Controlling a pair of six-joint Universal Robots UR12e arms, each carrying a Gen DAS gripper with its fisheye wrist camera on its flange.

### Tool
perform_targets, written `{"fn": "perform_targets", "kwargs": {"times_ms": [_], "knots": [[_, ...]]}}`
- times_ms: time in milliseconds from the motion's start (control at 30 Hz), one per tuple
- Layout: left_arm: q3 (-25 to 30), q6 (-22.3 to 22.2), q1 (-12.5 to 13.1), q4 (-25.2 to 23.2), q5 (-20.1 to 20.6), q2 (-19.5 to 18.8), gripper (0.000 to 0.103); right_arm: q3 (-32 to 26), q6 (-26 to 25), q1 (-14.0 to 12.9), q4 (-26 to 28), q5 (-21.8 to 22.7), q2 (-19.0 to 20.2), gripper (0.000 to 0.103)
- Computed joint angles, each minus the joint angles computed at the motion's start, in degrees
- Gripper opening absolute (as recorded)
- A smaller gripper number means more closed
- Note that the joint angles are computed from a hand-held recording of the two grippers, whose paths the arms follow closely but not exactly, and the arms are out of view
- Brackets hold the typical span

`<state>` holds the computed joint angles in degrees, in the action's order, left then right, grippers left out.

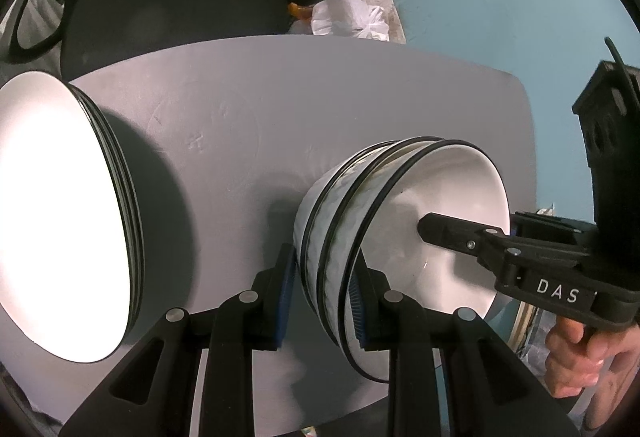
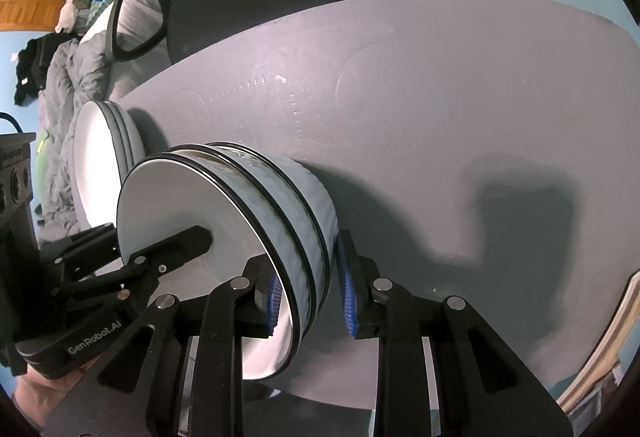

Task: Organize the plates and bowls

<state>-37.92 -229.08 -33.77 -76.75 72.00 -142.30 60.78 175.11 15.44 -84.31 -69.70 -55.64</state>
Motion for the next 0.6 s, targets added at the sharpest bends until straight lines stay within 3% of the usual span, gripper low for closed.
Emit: {"fn": "perform_targets", "kwargs": {"times_ms": [200,600], "knots": [[1.75,0.88,-0.67,-2.5,3.03,-0.33,0.019,0.72,-0.08,-0.08,-1.32,-0.57,-0.62,0.02],[-3.25,0.03,-0.95,-0.8,2.38,2.19,0.019,1.41,-1.5,0.57,0.05,0.09,-1.02,0.019]]}}
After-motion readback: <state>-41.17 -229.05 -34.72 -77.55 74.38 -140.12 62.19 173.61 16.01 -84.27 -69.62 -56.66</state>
